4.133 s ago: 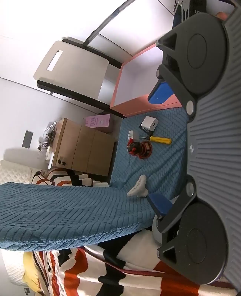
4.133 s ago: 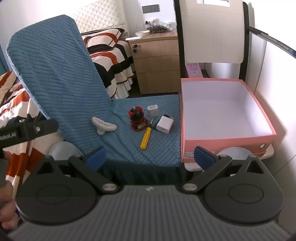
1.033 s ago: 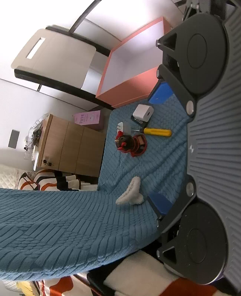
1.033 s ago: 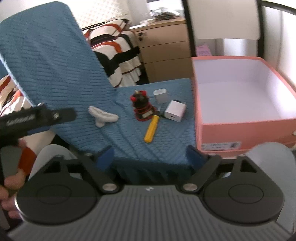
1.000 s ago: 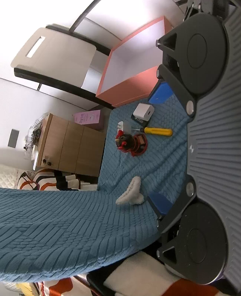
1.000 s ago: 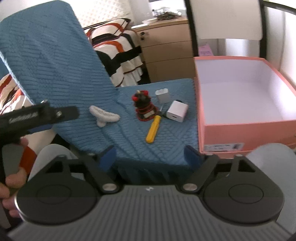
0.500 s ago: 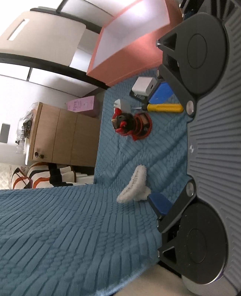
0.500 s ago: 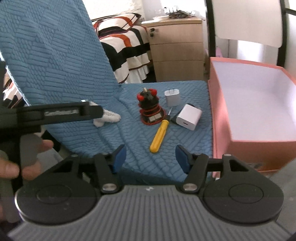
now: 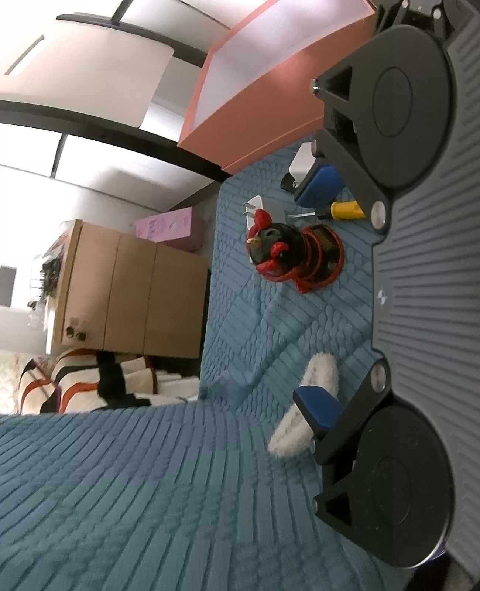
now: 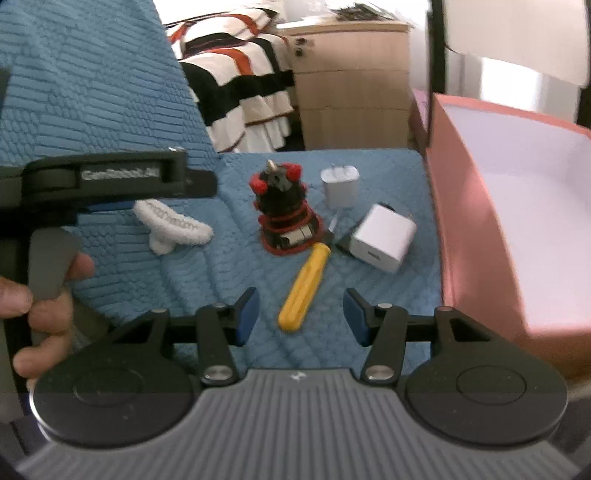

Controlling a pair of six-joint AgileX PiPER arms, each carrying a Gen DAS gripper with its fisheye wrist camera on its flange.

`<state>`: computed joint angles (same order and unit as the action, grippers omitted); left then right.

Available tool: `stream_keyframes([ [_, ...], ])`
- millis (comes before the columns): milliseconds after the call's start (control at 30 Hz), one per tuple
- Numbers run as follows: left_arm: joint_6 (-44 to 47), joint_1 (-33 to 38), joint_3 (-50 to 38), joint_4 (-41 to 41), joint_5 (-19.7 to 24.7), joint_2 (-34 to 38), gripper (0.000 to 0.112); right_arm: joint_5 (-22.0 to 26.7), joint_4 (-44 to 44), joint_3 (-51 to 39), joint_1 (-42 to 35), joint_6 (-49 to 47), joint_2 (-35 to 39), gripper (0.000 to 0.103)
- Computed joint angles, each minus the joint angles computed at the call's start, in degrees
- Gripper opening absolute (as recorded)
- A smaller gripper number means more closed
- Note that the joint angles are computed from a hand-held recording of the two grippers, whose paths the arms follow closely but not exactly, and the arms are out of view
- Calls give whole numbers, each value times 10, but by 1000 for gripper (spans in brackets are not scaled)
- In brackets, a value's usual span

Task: Organize rigid objects
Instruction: 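Move the left tool to the red toy figure while the right tool approaches the yellow screwdriver, then close the left tool on the toy figure while the right tool grasps the screwdriver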

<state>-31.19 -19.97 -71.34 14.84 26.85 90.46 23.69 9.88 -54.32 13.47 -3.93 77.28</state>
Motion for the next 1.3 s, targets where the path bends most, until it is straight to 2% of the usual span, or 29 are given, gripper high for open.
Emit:
stream_keyframes([
  [133, 23, 14, -16, -28, -20, 26, 103, -10, -36, -27, 8, 33, 37, 53],
  [333, 97, 35, -79, -93, -7, 94, 103, -3, 11, -73, -1, -3, 100, 52],
  [400, 122, 40, -94, -121, -4, 113, 103, 2, -25, -91, 4, 23, 124, 52],
  [633, 217, 52, -147, -217, 9, 174, 103, 24, -10, -149, -5, 11, 196, 29],
  [700, 236, 52, -159, -235, 12, 187, 103, 29, 9, -157, -10, -10, 209, 28],
  [800, 229, 46, -177, -227, 15, 204, 103, 29, 38, -157, -18, -46, 210, 27],
  [967, 237, 44, -210, -233, 39, 233, 103, 31, -5, -154, -17, -23, 200, 23],
  [1067, 252, 42, -218, -245, 41, 241, 102, 37, 3, -158, -25, -41, 196, 23],
  [1133, 266, 43, -235, -262, 56, 253, 97, 38, 13, -160, -31, -53, 195, 23],
  [1233, 248, 37, -262, -244, 74, 269, 95, 36, 13, -161, -32, -61, 196, 22],
  [1300, 253, 34, -264, -241, 69, 271, 93, 32, 3, -161, -30, -56, 198, 22],
])
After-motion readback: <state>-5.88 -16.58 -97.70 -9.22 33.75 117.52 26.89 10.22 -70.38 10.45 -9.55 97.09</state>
